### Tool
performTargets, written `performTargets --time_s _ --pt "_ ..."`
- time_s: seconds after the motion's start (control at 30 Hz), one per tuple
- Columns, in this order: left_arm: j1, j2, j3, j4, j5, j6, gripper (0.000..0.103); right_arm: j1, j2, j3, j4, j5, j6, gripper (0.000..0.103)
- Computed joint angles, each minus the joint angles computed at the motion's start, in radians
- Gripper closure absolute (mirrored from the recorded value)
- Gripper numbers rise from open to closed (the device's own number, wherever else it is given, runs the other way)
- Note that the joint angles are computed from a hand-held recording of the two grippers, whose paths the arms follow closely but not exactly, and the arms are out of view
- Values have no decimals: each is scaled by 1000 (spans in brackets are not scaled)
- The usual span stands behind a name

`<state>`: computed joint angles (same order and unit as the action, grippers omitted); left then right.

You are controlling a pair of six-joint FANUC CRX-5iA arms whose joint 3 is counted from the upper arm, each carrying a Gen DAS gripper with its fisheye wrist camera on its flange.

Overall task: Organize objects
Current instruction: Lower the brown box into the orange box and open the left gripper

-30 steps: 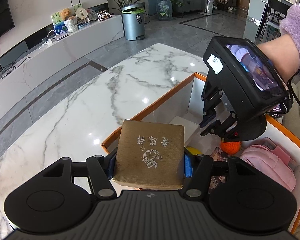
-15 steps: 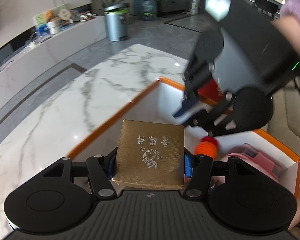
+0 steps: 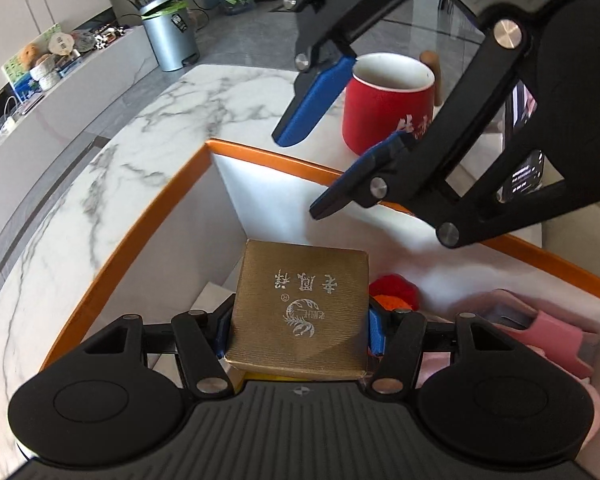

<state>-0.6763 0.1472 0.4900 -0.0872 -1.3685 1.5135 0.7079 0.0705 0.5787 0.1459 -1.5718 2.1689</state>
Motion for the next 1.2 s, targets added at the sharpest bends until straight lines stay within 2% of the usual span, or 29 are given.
performTargets --time_s 0.07,0.17,0.27,0.47,0.73,1.03,1.2 --pt "-1 5 -2 -2 7 -9 33 -59 77 123 -38 -50 57 69" --pt "-5 15 -2 -4 14 -28 33 -68 80 130 -44 -60 82 65" --pt "-9 16 -5 -14 24 -38 33 -63 77 140 -45 -90 79 65" --pt "-14 29 8 -15 24 -35 31 -74 92 131 -49 -82 105 65" --pt "5 4 -21 44 51 -32 21 -100 124 170 -61 -98 123 60" --pt "-2 -39 -38 44 56 -11 19 -71 88 127 -33 -91 118 56" --pt "-24 -67 -30 9 40 3 19 -51 76 135 -14 -102 126 49"
